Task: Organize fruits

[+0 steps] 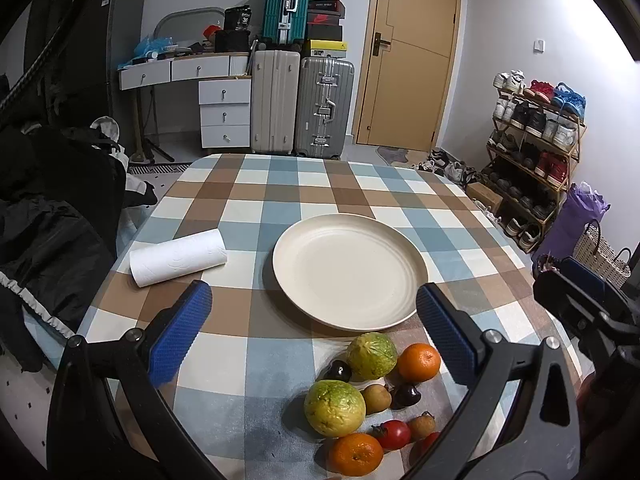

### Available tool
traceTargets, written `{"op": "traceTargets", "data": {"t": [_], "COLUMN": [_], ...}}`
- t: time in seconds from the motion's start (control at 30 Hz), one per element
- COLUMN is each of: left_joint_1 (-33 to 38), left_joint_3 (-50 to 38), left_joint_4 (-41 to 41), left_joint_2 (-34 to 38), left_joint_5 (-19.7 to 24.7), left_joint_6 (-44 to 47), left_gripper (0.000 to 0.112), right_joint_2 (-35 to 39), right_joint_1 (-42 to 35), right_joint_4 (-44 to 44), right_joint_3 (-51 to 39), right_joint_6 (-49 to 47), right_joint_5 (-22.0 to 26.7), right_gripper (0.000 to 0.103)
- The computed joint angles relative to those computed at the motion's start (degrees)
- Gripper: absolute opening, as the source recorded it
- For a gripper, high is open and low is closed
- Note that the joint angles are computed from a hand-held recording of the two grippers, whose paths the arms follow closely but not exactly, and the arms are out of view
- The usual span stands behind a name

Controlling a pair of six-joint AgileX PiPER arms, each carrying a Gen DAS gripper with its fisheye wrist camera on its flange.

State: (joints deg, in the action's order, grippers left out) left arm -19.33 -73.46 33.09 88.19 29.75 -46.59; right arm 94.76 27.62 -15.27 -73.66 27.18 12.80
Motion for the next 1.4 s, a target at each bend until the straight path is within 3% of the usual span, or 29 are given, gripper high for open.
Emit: {"op": "traceTargets", "data": {"t": [0.3,0.43,0.67,0.93,1.13,1.3,1.4], "left_joint_1": [0.86,1.93,1.98,3.06,6.02,5.39,6.87], "left_joint_3": [1.1,1.4,5.1,7.97,6.87,6.04,5.36], "left_joint_4": [-3.57,-11.15,-15.56,-17.12,-27.98,-25.35,-30.57], "left_joint_2": [-0.46,-0.04,0.14,0.55,2.69,4.15,5.17], "left_joint_5": [-0.03,-0.89,-0.39,-1.71,-0.93,-0.85,-0.29], "left_joint_6": [3.84,10.94,15.12,15.05,24.42,22.49,26.96], "left_gripper": [0.102,0.102,0.102,0.102,0.097,0.097,0.092], "right_joint_2": [0.69,0.53,-0.38,-1.41,-1.89,-2.32,-2.47], "right_joint_1": [-0.67,-1.1,-1.76,-3.87,-4.36,-4.28,-4.48], "right_joint_4": [1.39,2.74,8.4,24.57,29.04,29.38,32.09], "right_joint_3": [-0.48,-0.09,0.61,1.59,1.75,2.1,2.21], "right_joint_6": [-0.02,-0.44,-6.31,-21.31,-25.51,-26.34,-29.18], "right_joint_5": [-0.03,-0.6,-1.15,-1.57,-1.17,-1.37,-1.13], "right_gripper": [0.103,0.103,0.103,0.103,0.103,0.103,0.103]}}
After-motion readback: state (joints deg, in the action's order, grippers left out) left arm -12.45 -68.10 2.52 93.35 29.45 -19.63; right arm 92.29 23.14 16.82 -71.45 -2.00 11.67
